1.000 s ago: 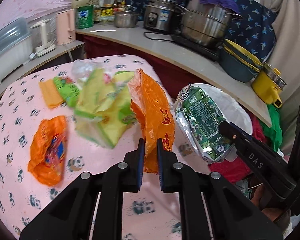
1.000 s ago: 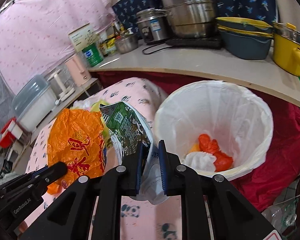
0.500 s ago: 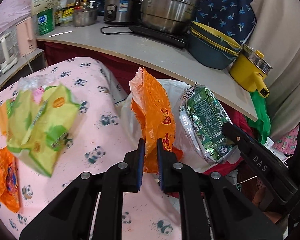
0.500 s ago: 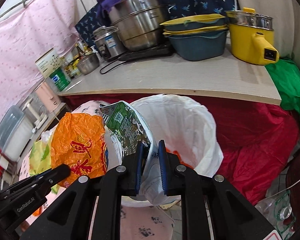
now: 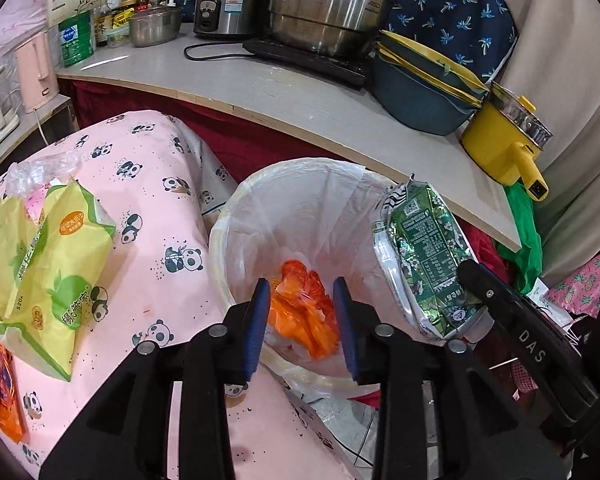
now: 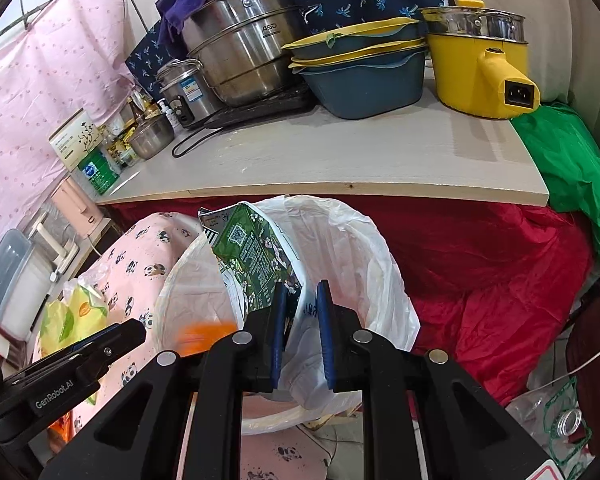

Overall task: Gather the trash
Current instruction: 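Carry the orange bag and green pouch over the bin and open both tools, then move both tools back toward the remaining bags on the table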

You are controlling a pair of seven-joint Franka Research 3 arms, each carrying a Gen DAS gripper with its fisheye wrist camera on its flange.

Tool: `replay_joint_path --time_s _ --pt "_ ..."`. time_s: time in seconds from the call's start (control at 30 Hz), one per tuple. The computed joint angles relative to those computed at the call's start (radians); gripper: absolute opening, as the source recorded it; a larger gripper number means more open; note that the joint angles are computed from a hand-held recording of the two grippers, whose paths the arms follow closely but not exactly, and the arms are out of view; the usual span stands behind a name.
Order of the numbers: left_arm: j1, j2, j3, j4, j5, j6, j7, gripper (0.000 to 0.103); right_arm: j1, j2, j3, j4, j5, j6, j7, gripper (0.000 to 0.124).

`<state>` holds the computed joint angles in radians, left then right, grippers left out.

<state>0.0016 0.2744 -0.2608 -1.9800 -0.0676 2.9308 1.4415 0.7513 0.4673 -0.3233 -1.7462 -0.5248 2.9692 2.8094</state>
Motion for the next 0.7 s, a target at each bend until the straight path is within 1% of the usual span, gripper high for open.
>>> replay_joint_path --time_s 0.23,0.5,0.57,0.67,0.7 --pt "-0.003 -0.004 0.016 -0.006 0.019 0.007 -0.028 0.031 -0.011 0.015 0.016 0.016 0.026 -0.001 -0.028 0.015" --pt "-0.007 -0.019 0.033 -0.025 0.051 0.024 -0.065 0.031 -0.032 0.044 0.054 0.057 0.092 -0.019 -0.110 0.016" --pt "-0.004 -0.022 0.035 -0.030 0.055 0.025 -0.072 0.033 -0.040 0.056 0.066 0.076 0.112 -0.025 -0.136 0.016" --pt "-0.017 -0.031 0.059 -0.043 0.085 0.036 -0.115 0.044 -0.020 0.065 0.047 0.090 0.118 -0.026 -0.139 0.017" --pt "-0.028 -0.036 0.076 -0.050 0.108 0.045 -0.141 0.050 -0.017 0.067 0.047 0.095 0.120 -0.028 -0.145 0.018"
